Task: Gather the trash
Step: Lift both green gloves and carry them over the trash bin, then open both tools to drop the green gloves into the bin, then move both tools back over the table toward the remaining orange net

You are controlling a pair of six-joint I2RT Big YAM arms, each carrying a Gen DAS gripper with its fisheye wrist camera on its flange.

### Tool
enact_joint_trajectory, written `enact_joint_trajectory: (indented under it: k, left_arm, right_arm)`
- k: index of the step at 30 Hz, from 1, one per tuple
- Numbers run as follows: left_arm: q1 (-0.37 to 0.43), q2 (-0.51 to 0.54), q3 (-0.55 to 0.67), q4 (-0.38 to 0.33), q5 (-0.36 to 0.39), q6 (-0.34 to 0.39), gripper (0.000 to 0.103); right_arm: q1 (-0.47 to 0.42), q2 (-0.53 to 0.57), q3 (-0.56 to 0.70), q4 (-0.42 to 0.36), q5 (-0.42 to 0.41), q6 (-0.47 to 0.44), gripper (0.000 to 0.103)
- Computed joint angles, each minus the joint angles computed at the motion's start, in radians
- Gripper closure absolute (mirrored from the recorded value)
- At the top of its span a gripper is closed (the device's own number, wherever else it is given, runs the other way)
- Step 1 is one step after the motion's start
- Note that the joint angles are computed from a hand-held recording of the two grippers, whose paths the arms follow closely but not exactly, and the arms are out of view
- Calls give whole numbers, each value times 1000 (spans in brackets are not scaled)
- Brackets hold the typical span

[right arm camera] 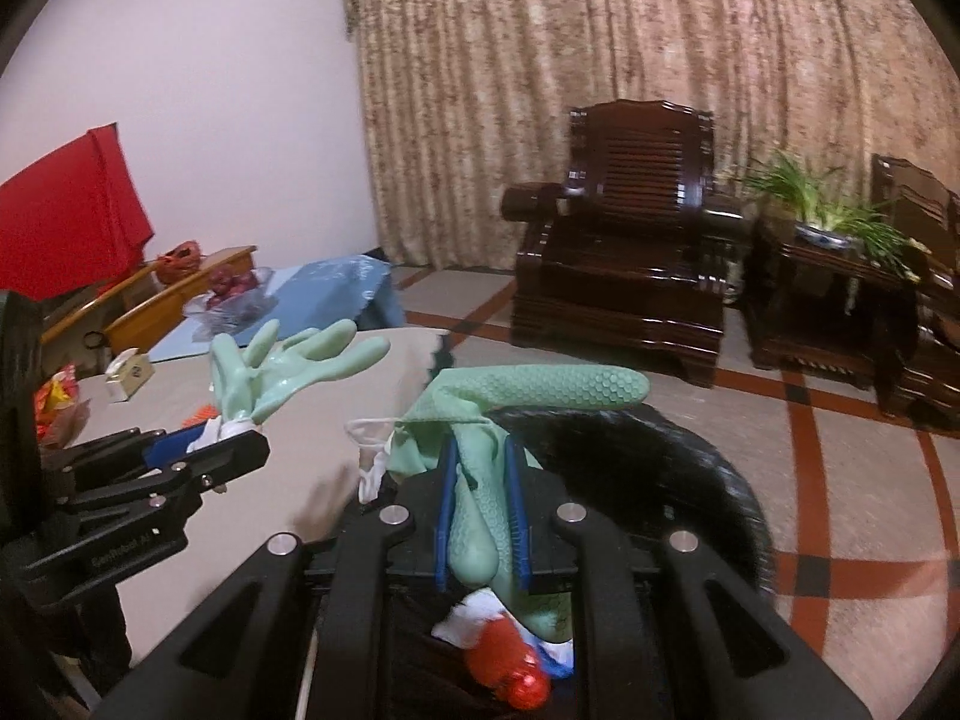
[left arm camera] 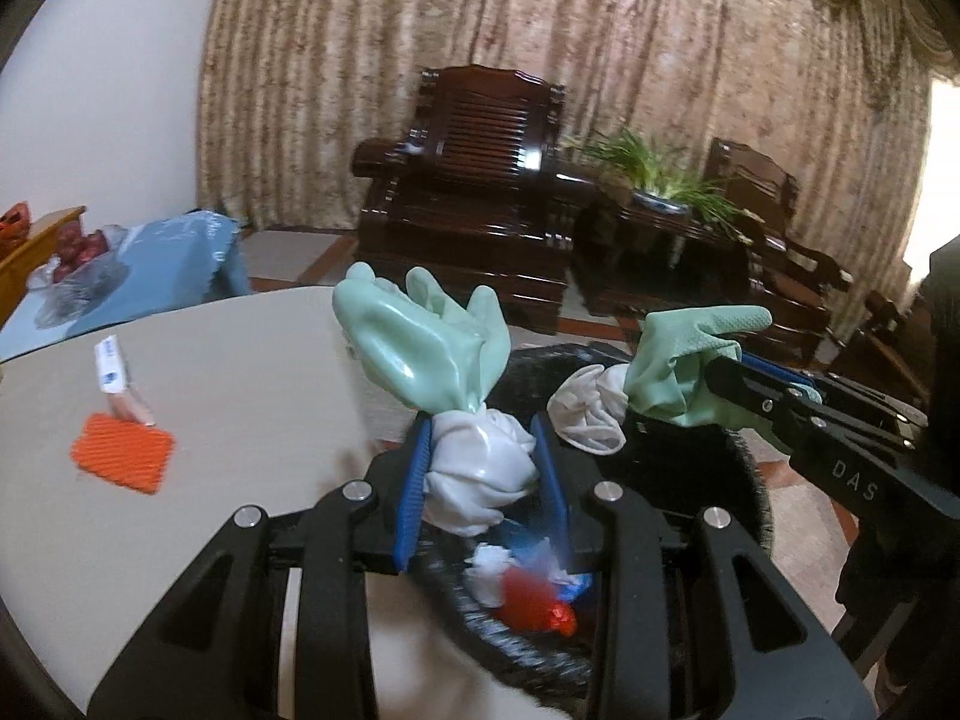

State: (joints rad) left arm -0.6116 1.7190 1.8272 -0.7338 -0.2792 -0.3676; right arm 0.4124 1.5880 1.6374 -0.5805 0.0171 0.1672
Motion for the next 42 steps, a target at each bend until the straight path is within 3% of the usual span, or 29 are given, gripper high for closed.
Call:
enact_joint_trajectory:
  k: [12, 24, 26, 28, 29, 30, 32, 35, 36, 39, 42]
  left_arm:
    - [-44, 118, 94, -13, 45, 15, 71]
    - [-31, 189, 176, -83, 86, 12, 70]
    - [-27, 193, 181, -84, 98, 10, 67]
    - [-25, 186, 165, -67, 103, 6, 54]
    - [-24, 184, 161, -61, 99, 4, 50]
    - [-23, 178, 152, -52, 97, 3, 46]
    - [-20, 168, 139, -42, 95, 2, 44]
    - [-17, 141, 110, -23, 73, -5, 30]
    - [-15, 127, 94, -12, 59, -6, 24]
    - [-8, 80, 43, 21, 19, -10, 15]
    - [2, 39, 5, 31, -5, -23, 13]
  right_arm:
    - [-56, -49, -106, 11, 30, 23, 88]
    - [-70, -18, -107, -19, 31, 27, 86]
    - [-70, -11, -99, -31, 41, 25, 82]
    - [-70, -11, -104, -29, 51, 21, 74]
    - [-69, -12, -107, -28, 57, 20, 60]
    - [-68, -14, -110, -26, 65, 22, 53]
    - [-68, -21, -116, -19, 64, 24, 48]
    - [-62, -49, -148, 36, 71, 36, 14]
    - [-61, -54, -152, 51, 70, 34, 9]
    - [-48, -58, -144, 61, 64, 28, 6]
    - [-37, -53, -124, 60, 49, 32, 6]
